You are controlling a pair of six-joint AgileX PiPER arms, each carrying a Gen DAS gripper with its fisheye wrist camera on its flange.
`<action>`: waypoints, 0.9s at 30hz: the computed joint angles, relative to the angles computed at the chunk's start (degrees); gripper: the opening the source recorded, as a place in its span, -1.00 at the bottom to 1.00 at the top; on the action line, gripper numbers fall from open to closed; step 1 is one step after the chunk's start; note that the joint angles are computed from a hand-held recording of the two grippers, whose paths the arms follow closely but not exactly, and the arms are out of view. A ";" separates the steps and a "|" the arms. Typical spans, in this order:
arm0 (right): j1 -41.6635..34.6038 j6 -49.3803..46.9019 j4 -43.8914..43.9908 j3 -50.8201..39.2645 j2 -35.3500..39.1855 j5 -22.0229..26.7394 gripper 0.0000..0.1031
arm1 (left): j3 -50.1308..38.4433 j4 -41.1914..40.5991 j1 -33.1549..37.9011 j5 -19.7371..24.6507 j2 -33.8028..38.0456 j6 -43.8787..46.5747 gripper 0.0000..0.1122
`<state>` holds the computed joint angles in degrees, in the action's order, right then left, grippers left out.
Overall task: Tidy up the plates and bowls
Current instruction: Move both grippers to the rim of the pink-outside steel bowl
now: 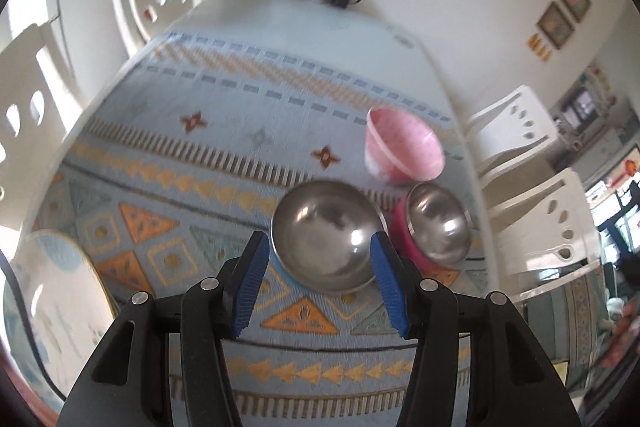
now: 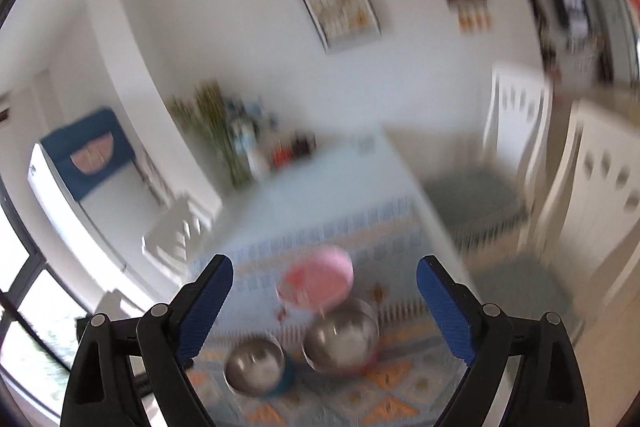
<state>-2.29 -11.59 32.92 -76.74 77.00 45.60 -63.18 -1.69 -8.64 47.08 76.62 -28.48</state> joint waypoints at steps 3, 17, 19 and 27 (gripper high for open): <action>-3.21 -7.31 7.82 1.36 6.58 3.54 0.79 | -0.04 1.57 -2.51 -1.35 1.31 -4.68 -0.10; -1.08 -17.08 12.46 1.83 26.85 -3.03 0.78 | -21.01 -3.06 -9.62 -0.43 28.90 -4.57 -0.01; -1.71 -18.83 14.07 2.02 28.35 -2.52 0.73 | -22.66 -2.23 -9.73 0.04 31.59 -6.08 0.00; -2.33 -20.73 16.49 2.50 31.24 -1.40 0.54 | -24.21 0.34 -9.34 1.47 32.16 -10.82 0.00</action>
<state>-4.62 -32.31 49.41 -74.24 108.24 44.20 -87.39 -1.35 -17.99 48.55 108.78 -39.31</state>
